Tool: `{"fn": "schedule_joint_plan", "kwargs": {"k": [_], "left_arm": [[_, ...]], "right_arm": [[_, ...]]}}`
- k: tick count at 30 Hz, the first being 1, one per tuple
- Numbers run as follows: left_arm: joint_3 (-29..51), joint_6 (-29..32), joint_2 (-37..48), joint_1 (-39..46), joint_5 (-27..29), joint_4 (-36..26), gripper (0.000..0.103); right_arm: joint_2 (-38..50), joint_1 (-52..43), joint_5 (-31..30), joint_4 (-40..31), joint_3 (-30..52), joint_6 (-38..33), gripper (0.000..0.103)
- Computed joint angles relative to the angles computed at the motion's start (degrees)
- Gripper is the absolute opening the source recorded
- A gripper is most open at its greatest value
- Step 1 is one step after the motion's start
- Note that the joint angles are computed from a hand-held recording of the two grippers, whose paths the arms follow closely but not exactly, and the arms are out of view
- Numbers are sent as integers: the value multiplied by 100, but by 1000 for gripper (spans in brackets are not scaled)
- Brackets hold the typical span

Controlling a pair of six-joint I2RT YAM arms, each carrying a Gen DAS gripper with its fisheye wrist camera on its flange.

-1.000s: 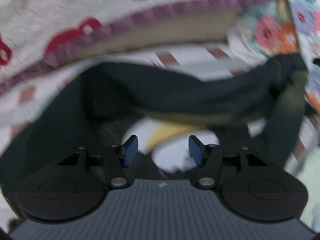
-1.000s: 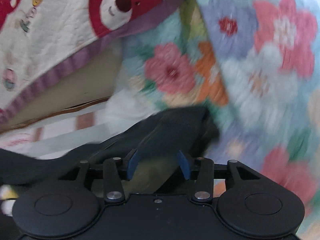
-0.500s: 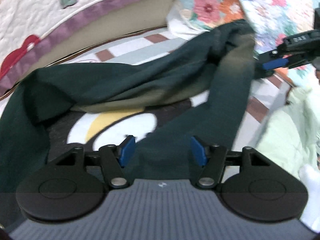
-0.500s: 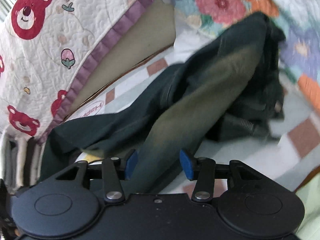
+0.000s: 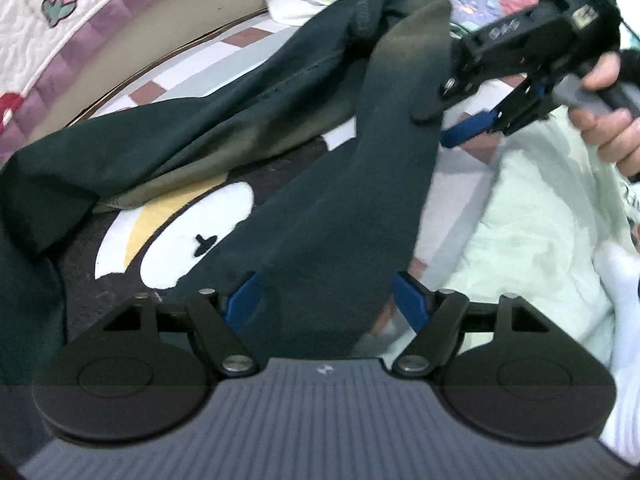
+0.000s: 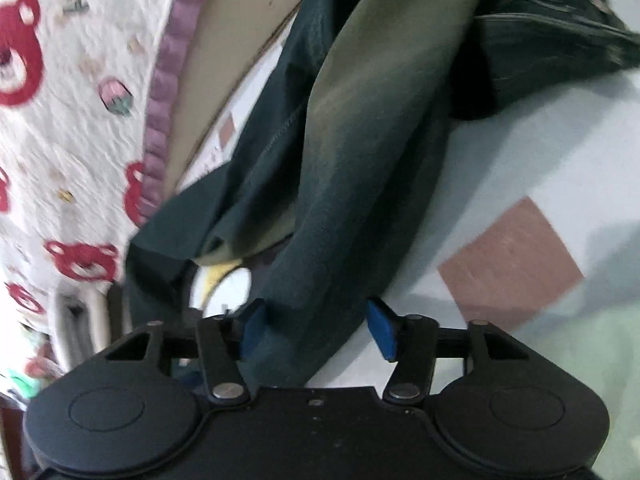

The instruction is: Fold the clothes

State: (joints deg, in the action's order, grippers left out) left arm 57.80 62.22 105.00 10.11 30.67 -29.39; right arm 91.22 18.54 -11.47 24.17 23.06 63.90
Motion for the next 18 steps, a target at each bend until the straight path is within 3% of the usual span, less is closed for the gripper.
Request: {"fn": "schedule_joint_plan", "kwargs": {"k": [2, 3, 5, 10, 13, 18], "left_arm": [[251, -139, 171, 51, 95, -219, 73], [275, -197, 181, 98, 170, -195, 73], [298, -323, 186, 193, 325, -101, 73], [156, -842, -257, 607, 1211, 342, 73], [93, -1026, -330, 730, 1609, 657, 74], [347, -899, 147, 518, 1386, 391, 74]], "right_arm": [[377, -205, -325, -933, 790, -749, 60], [483, -291, -399, -1528, 1214, -1190, 41], [254, -239, -165, -2411, 1845, -2057, 19], [-381, 125, 458, -2941, 2378, -3313, 18], [-143, 172, 589, -3067, 2606, -3340, 18], [-535, 155, 645, -2310, 2136, -3142, 18]]}}
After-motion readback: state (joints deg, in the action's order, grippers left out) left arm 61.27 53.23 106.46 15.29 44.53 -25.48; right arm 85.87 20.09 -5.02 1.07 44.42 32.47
